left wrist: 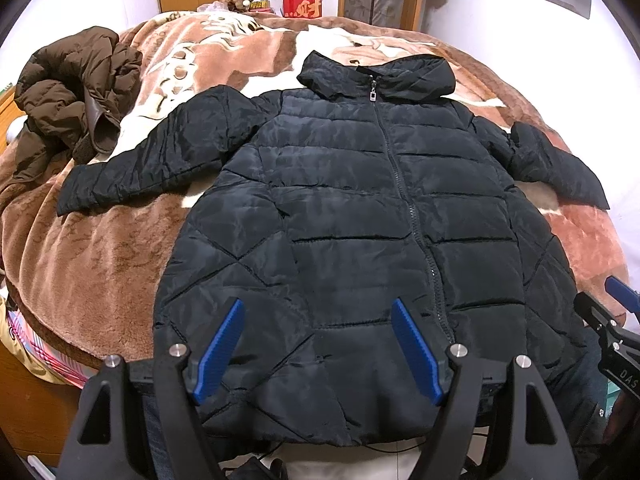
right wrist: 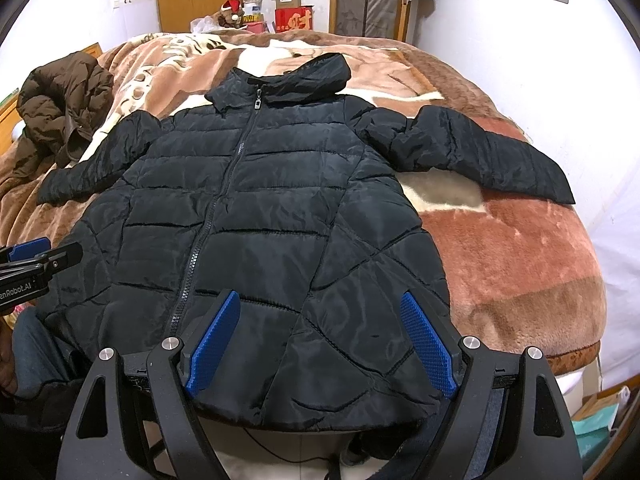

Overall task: Fold large clothes
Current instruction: 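Grasp the jacket sleeve with the left gripper and fold it across the body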

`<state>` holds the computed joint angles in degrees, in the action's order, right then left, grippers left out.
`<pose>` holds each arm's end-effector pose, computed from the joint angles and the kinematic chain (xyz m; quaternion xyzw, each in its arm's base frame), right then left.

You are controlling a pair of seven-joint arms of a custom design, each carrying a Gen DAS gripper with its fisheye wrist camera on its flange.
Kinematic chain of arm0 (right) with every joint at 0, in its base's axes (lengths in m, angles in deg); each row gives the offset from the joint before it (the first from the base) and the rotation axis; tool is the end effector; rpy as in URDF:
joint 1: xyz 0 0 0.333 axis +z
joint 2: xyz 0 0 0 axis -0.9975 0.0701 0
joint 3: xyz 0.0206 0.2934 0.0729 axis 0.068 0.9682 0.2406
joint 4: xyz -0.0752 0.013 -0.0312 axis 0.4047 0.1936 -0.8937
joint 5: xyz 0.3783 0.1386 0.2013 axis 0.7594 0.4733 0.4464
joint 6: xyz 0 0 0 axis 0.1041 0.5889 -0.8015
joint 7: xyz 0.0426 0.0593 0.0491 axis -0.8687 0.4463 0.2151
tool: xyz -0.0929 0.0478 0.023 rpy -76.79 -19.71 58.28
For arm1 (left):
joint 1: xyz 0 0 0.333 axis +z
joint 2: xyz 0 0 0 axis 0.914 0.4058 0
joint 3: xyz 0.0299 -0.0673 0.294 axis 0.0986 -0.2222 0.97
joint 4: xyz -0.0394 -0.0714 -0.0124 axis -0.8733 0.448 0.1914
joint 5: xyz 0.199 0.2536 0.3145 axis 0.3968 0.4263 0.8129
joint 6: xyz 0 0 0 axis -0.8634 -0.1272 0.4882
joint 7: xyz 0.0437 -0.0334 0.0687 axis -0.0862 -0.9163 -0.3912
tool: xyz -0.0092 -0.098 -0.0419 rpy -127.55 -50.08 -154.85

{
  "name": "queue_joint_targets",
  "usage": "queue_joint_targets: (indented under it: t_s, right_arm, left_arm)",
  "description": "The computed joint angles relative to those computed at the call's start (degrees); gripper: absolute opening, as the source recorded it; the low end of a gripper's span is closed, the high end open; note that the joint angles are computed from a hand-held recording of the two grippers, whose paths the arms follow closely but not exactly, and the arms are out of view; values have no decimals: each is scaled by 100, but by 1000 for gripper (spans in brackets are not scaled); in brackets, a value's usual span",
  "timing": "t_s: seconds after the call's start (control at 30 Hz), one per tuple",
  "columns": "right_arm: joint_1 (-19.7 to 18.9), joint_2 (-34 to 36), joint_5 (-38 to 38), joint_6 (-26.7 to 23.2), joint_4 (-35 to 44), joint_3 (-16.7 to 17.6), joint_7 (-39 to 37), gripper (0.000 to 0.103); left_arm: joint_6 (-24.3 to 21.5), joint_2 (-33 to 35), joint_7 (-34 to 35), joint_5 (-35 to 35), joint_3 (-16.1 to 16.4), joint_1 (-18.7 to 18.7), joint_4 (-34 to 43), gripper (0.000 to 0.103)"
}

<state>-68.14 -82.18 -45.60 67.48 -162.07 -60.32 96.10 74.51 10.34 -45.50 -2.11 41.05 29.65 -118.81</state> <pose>0.5743 0.2624 0.5729 -0.7432 0.5947 -0.2247 0.2085 0.5623 -0.5217 0.5108 -0.7473 0.5977 -0.1949 0.2151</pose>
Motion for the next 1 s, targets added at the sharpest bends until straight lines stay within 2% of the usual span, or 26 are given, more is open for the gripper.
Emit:
queue_joint_targets:
  t_s: [0.23,0.53,0.67,0.83,1.0]
  right_arm:
    - [35,179,-76,-42,207,6,-95,83]
    - [184,775,-107,4,862,-26,-407,83]
    - [300,1189,-99,26,1316,-54,-584,83]
    - [450,1782,25,93,1969,-103,-913,83]
    - [598,2500,286,-191,2855,-158,-1302,83]
  left_arm:
    - [185,-144,-37,-77,1,123,-242,78]
    - [227,-353,-163,-65,64,422,-559,78]
    - [270,-472,-310,-5,104,586,-744,78]
    - [649,-792,-661,-46,149,953,-1275,78]
    - [923,-1004,-878,-74,190,1321,-1696,78]
